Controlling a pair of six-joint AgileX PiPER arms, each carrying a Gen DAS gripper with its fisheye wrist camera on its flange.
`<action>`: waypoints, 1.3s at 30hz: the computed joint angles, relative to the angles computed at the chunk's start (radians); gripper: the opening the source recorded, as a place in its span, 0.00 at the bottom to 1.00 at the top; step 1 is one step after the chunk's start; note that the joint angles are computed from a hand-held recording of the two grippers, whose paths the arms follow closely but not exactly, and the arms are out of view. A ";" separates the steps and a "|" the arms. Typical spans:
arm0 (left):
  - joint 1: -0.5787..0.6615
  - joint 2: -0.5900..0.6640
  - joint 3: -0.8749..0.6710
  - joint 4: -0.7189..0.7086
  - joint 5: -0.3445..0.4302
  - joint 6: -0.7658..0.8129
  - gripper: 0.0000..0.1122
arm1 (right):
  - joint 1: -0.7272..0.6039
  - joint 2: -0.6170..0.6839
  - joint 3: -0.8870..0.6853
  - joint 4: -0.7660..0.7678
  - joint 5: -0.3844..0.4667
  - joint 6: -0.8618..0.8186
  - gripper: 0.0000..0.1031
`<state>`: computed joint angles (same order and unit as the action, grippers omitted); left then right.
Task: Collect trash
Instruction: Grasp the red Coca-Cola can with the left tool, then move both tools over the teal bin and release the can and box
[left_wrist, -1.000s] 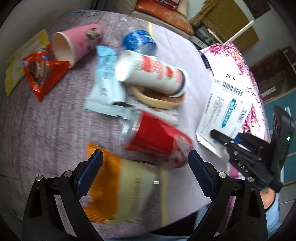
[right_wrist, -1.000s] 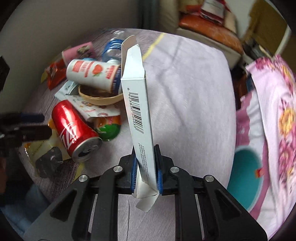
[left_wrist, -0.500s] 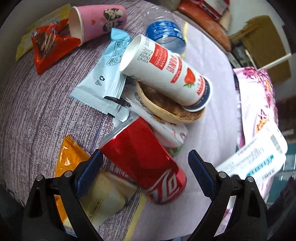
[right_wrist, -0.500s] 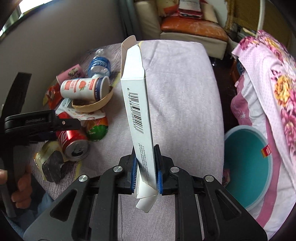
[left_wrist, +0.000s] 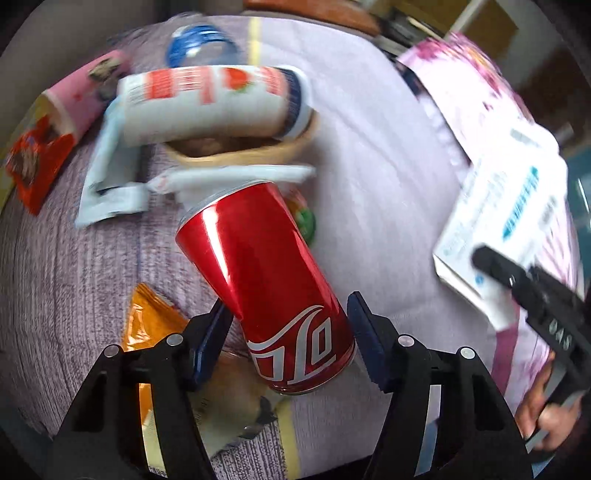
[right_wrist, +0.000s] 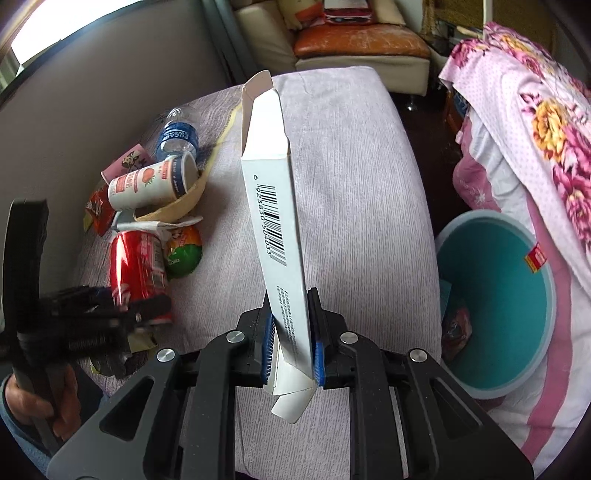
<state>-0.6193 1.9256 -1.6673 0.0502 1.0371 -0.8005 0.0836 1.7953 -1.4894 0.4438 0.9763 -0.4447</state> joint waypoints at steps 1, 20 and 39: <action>-0.001 -0.008 0.021 -0.005 -0.021 0.019 0.57 | -0.002 -0.001 0.001 0.002 0.002 0.002 0.16; 0.083 -0.025 0.060 -0.089 -0.047 -0.085 0.63 | -0.032 -0.010 0.055 0.097 0.015 0.022 0.16; -0.005 -0.078 0.059 0.084 0.015 -0.148 0.47 | -0.085 -0.018 0.093 0.190 -0.004 -0.066 0.16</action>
<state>-0.6240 1.8476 -1.6082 0.1340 1.0523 -0.9482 -0.0011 1.7777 -1.3963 0.6336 0.9720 -0.5105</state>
